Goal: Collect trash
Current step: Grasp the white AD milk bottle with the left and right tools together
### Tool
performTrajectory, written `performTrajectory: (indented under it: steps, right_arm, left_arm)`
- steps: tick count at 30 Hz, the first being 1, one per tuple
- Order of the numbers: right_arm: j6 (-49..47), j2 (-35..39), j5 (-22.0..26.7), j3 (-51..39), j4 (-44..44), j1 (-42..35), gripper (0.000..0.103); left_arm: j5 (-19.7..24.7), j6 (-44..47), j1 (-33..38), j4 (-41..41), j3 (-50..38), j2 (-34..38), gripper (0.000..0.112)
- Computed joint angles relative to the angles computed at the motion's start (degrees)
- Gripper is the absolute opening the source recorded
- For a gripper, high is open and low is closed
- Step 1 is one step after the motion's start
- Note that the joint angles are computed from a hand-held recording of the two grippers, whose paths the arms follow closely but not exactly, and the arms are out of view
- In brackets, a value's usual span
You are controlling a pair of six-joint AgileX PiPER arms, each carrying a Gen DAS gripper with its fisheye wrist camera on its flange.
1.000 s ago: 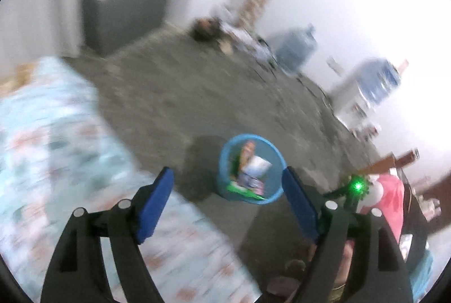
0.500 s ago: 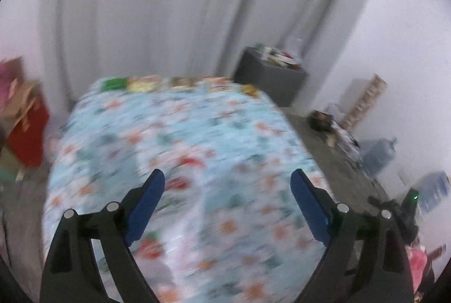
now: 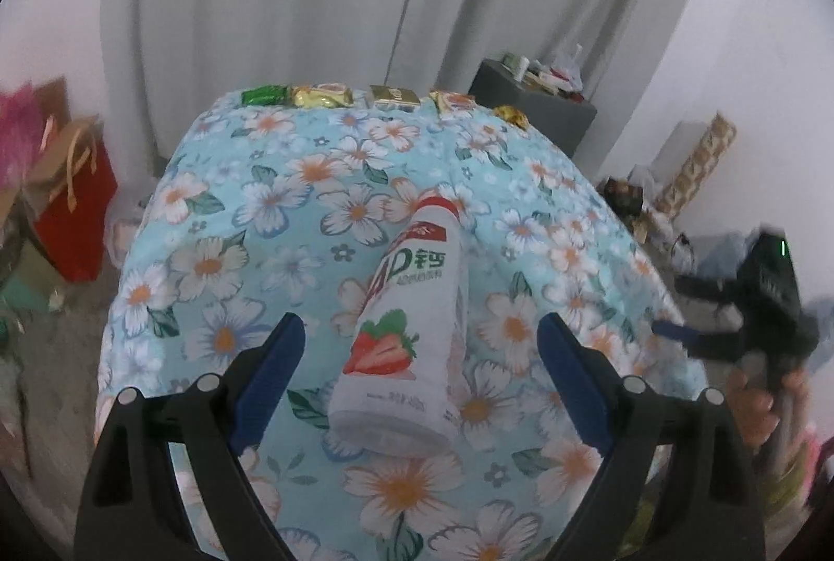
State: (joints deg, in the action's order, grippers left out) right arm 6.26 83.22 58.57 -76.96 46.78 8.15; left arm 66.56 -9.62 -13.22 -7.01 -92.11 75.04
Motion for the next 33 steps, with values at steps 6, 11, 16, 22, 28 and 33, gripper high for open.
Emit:
performTrajectory:
  steps: [6,11,16,22,28,33]
  right_arm:
    - [0.29,10.03,2.43,-9.81,3.25,5.99,0.085]
    - [2.70,17.71,4.20,-18.43,3.86,9.69,0.085]
    - [4.73,24.99,6.07,-26.45,5.87,11.88,0.085]
    - [6.15,28.52,7.71,-30.55,6.68,12.26,0.085]
    - [5.99,29.35,8.62,-31.62,6.95,12.34,0.083]
    - [7.78,32.52,8.89,-36.07,6.20,13.85,0.079]
  left_arm:
    - [-1.34,-1.69,-6.27,8.06,2.63,0.89,0.088]
    - [-1.50,-2.82,-7.70,11.44,3.21,2.49,0.088]
    - [-1.49,-4.13,-9.17,16.20,4.87,3.52,0.088]
    - [-2.55,-4.27,-9.15,15.88,8.21,2.92,0.088]
    - [-3.60,-5.81,-10.34,18.96,10.49,2.33,0.086]
    - [-3.47,-6.27,-10.81,19.78,10.99,1.89,0.082]
